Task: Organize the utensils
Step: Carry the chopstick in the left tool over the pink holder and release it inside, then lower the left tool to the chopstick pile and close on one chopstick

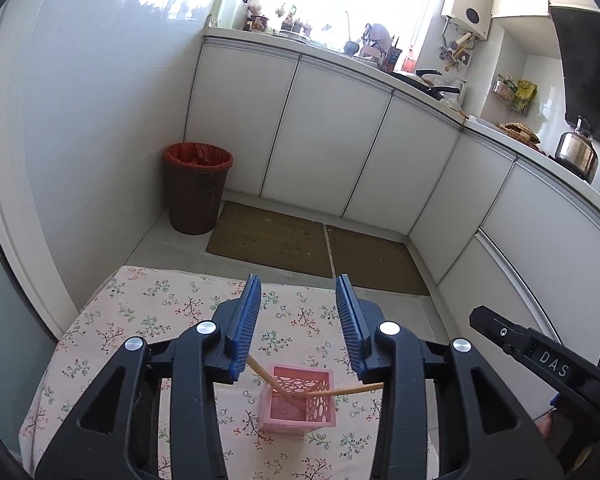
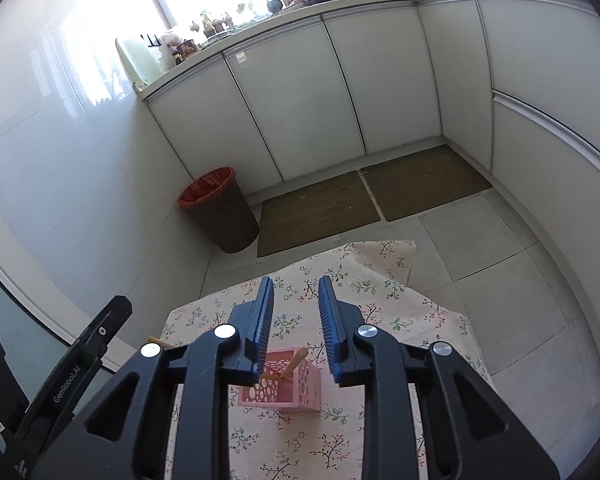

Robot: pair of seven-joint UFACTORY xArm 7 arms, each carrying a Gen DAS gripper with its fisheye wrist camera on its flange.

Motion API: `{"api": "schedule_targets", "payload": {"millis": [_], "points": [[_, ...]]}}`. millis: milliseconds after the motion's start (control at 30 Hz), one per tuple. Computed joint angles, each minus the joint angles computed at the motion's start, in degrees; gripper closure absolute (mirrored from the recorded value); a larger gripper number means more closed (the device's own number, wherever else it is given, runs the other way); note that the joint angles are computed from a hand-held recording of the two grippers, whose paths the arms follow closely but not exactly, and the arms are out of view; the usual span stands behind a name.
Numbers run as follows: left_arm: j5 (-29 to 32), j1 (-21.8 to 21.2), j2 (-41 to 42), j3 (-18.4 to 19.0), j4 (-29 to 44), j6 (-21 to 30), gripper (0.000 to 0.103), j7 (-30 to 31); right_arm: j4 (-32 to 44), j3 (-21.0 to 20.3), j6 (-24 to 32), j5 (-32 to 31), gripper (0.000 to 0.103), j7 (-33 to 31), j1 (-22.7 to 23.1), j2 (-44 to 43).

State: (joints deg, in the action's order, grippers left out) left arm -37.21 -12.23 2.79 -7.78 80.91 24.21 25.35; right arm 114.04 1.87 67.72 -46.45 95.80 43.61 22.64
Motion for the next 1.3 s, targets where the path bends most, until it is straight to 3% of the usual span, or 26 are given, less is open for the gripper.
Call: {"api": "schedule_targets", "payload": {"millis": [167, 267, 400, 500, 567, 700, 833, 1000, 1167, 1300], "points": [[3.03, -0.56, -4.31, 0.63, -4.48, -1.65, 0.046, -2.42, 5.97, -0.98, 10.71, -3.51, 0.053, -1.65, 4.73, 2.70], [3.40, -1.12, -7.06, 1.62, -7.31, -2.12, 0.038, -2.82, 9.82, -1.55, 16.43, -4.92, 0.046, -2.88, 7.51, 4.54], [2.61, -2.26, -11.31, 3.49, -10.97, -1.53, 0.023, -2.06, 11.87, -2.25, 20.39, -5.82, 0.038, -3.17, 10.84, 5.27], [2.05, -3.17, -14.56, 5.04, -13.92, -1.09, 0.014, -1.29, 13.58, -2.26, 23.35, -6.57, 0.026, -3.47, 13.30, 6.10], [1.54, -3.80, -16.92, 6.21, -15.93, 0.13, 0.010, -0.67, 16.44, -2.79, 26.01, -7.42, 0.014, -4.33, 15.57, 8.00], [2.12, -4.51, -21.61, 8.21, -20.63, 2.59, 0.007, 0.71, 19.81, -4.03, 30.08, -6.64, 0.007, -3.39, 19.46, 10.55], [4.65, -4.08, -25.53, 9.92, -24.87, 6.27, 0.007, 1.49, 14.62, -2.82, 29.65, -3.47, 0.007, 2.82, 21.01, 7.95], [8.21, -2.17, -28.40, 11.84, -28.12, 13.88, 0.007, 2.26, 5.18, 1.75, 27.01, -0.18, 0.007, 10.92, 20.70, 3.52], [12.70, 2.25, -28.80, 12.20, -30.92, 21.29, 0.007, -1.58, -3.19, 6.14, 21.31, 4.14, 0.007, 16.27, 18.83, 0.21], [19.60, 7.62, -25.09, 10.25, -30.79, 24.68, 0.007, -10.15, -10.86, 9.03, 14.44, 8.29, 0.007, 18.44, 16.05, -2.78]]}}
